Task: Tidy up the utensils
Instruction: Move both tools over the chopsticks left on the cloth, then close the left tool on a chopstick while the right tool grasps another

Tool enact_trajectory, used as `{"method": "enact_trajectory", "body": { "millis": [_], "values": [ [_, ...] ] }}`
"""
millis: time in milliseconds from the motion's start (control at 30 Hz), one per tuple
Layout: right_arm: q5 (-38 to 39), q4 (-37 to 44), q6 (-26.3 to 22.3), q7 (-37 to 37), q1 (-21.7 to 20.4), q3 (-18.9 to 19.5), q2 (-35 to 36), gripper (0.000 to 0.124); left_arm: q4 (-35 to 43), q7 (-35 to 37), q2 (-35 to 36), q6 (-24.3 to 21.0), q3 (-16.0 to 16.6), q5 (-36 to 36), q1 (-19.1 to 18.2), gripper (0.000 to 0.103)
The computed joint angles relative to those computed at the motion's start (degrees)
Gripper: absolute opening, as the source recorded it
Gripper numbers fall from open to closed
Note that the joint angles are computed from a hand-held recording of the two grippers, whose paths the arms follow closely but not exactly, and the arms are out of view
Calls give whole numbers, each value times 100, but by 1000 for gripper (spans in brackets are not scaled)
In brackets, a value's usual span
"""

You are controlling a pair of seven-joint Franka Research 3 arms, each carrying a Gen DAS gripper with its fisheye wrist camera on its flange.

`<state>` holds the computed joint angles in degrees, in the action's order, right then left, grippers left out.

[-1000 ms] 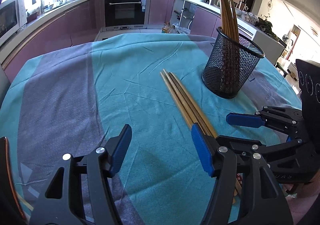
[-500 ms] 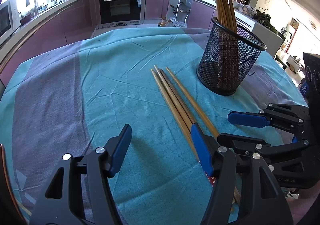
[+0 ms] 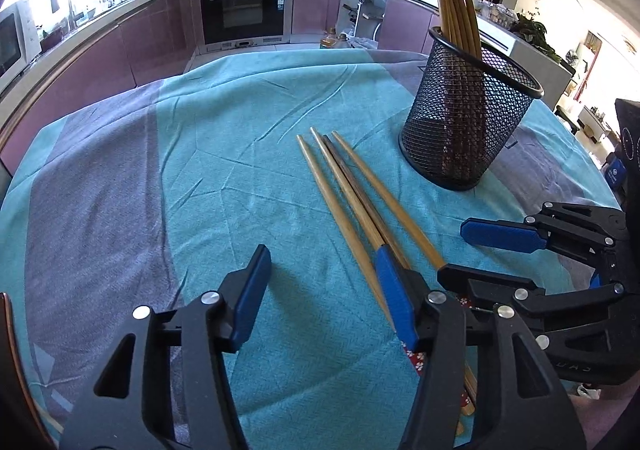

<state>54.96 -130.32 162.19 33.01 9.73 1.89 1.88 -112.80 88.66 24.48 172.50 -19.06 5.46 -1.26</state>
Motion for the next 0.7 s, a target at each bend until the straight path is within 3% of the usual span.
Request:
{"method": "enact_trajectory", "body": {
  "millis": [233, 433, 600, 700],
  "values": [
    [-239, 152, 194, 250, 41, 59, 177, 34, -33, 236, 5, -36, -251, -171, 246, 37],
    [-488, 320, 339, 463, 27, 134, 362, 30, 109, 406, 92, -189, -343, -381, 311, 35],
    [-715, 408, 429, 706, 5, 177, 464, 24, 334, 405, 208, -327, -206, -409, 162, 33],
    [-685, 461, 400, 750, -42, 212, 499, 16, 395, 269, 221, -350, -40, -325, -3, 26]
  ]
}}
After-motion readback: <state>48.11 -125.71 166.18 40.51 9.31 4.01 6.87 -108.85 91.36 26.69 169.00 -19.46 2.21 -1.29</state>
